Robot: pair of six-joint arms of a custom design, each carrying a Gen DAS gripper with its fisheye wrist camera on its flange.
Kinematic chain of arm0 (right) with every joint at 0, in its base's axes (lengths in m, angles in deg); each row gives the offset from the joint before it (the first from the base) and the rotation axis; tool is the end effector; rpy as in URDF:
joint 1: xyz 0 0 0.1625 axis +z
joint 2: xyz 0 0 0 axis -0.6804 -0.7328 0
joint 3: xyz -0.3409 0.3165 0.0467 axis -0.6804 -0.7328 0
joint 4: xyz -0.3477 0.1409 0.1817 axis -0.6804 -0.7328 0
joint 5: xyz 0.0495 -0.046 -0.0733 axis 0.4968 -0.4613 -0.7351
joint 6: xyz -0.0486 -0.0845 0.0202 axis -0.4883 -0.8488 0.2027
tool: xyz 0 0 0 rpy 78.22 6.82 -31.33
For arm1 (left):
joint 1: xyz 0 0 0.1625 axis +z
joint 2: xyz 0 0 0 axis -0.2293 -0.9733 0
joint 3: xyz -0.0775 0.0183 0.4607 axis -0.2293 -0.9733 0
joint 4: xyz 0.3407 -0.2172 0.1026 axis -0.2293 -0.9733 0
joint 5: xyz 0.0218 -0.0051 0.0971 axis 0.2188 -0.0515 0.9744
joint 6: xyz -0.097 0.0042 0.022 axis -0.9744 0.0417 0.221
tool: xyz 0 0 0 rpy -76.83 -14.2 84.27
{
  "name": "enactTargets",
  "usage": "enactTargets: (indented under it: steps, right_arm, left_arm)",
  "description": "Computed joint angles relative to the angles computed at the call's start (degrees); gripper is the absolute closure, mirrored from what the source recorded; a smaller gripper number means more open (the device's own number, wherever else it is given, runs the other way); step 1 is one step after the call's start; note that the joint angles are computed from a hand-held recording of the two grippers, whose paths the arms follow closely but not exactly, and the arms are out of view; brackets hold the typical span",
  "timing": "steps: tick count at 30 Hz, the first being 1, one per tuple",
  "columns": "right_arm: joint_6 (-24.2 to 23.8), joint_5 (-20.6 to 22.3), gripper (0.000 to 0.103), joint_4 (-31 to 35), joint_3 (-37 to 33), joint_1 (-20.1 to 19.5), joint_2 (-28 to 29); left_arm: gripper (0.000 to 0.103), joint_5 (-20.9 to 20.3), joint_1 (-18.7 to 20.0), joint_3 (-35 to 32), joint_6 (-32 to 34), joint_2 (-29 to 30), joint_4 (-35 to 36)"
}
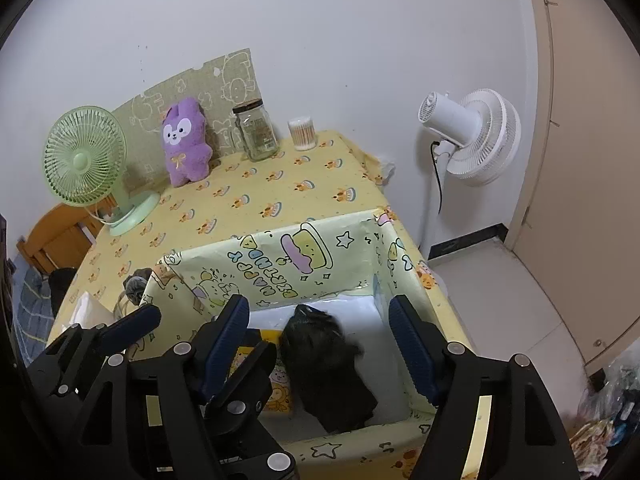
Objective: Organize soft objects
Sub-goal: 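Open the left gripper releasing the yellow pack while right releases black bundle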
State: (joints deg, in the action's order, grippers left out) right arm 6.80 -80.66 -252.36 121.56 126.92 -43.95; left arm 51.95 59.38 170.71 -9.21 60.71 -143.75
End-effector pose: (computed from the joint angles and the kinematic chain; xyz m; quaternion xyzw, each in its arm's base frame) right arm 0.0466 -0.7039 0.2091 0.2603 -0.8943 0.3013 0.2041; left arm -0.3302 -0.6629 -0.0618 0.0976 0.8445 -0.3731 0.3716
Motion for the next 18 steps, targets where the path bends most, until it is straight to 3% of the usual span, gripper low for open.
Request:
enactTargets:
  steps: [18]
  right_arm:
    - [0.63, 0.98, 0.01, -5.42, 5.26, 1.63, -2.97]
  left_arm:
    - [0.003, 3.7, -2.81, 5.49, 1.36, -2.87, -5.05]
